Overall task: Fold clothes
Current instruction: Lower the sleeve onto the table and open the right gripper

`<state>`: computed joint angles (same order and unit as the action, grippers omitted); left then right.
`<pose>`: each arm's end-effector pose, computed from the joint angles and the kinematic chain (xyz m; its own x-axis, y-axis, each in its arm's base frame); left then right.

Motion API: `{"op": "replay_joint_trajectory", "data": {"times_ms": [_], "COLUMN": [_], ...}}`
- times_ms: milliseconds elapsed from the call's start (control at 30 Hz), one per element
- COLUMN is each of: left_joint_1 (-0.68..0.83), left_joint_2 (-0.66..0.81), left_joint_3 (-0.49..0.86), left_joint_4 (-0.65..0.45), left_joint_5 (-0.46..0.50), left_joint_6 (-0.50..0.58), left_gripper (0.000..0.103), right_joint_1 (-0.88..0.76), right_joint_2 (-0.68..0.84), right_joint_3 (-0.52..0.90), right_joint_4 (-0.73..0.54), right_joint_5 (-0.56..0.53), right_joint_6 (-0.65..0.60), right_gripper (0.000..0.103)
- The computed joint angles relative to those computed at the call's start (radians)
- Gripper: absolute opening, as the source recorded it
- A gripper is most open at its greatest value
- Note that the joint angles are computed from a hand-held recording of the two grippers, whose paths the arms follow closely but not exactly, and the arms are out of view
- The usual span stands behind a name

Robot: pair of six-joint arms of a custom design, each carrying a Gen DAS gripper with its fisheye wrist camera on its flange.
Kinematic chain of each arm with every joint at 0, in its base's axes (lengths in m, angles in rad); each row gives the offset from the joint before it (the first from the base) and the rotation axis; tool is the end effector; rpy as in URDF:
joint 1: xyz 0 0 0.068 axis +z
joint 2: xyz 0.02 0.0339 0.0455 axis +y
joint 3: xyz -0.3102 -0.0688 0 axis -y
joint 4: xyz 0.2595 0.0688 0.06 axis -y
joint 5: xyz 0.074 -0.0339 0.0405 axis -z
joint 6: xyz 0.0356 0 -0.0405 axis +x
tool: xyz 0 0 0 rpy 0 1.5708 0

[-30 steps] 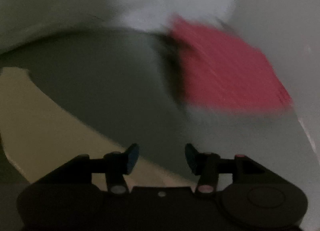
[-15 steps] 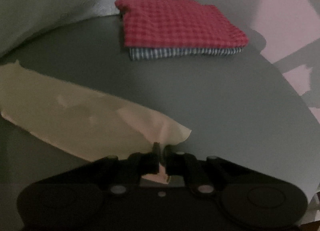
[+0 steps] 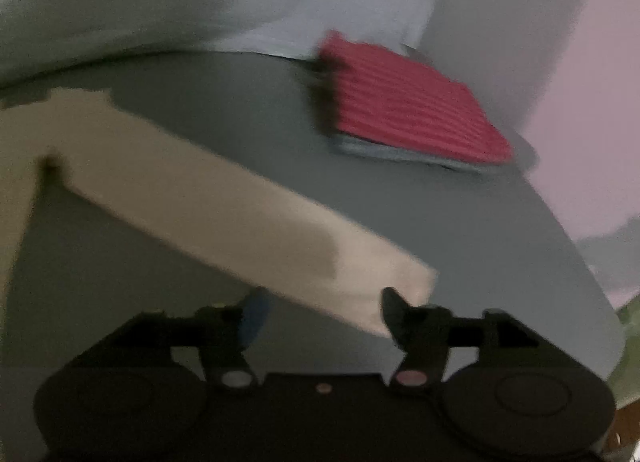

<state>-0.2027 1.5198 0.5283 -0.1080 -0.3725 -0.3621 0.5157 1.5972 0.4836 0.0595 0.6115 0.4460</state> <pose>0.2427 -0.0367 0.1435 -0.8252 -0.1672 -0.5395 -0.2852 0.9478 0.1424 0.2254 0.1043 0.1275 -0.7501 -0.0192 -0.6610 0.1846 0.9538 -0.2372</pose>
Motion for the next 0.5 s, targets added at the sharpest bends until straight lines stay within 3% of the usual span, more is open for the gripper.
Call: {"op": "replay_joint_trajectory", "data": {"times_ms": [67, 133, 200, 300, 367, 500], "left_joint_1": [0.103, 0.254, 0.442, 0.722, 0.85, 0.936], "left_joint_2": [-0.055, -0.084, -0.064, 0.041, 0.12, 0.268], "left_joint_3": [-0.101, -0.216, -0.309, -0.356, -0.31, -0.18], "left_joint_4": [0.129, 0.348, 0.592, 0.825, 0.811, 0.699], "left_joint_5": [-0.059, -0.04, 0.062, 0.339, 0.511, 0.67], "left_joint_6": [0.185, 0.471, 0.782, 1.136, 1.27, 1.382], "left_gripper": [0.093, 0.093, 0.093, 0.093, 0.093, 0.093], "right_joint_1": [0.143, 0.282, 0.42, 0.594, 0.67, 0.776], "right_joint_2": [0.039, 0.106, 0.196, 0.342, 0.448, 0.621], "right_joint_3": [0.058, 0.139, 0.266, 0.492, 0.645, 0.932], "right_joint_4": [-0.079, -0.169, -0.322, -0.571, -0.682, -0.875], "right_joint_5": [0.063, 0.115, 0.156, 0.171, 0.158, 0.156], "right_joint_6": [0.097, 0.214, 0.369, 0.613, 0.702, 0.752], "right_gripper": [0.075, 0.08, 0.081, 0.081, 0.081, 0.081]}}
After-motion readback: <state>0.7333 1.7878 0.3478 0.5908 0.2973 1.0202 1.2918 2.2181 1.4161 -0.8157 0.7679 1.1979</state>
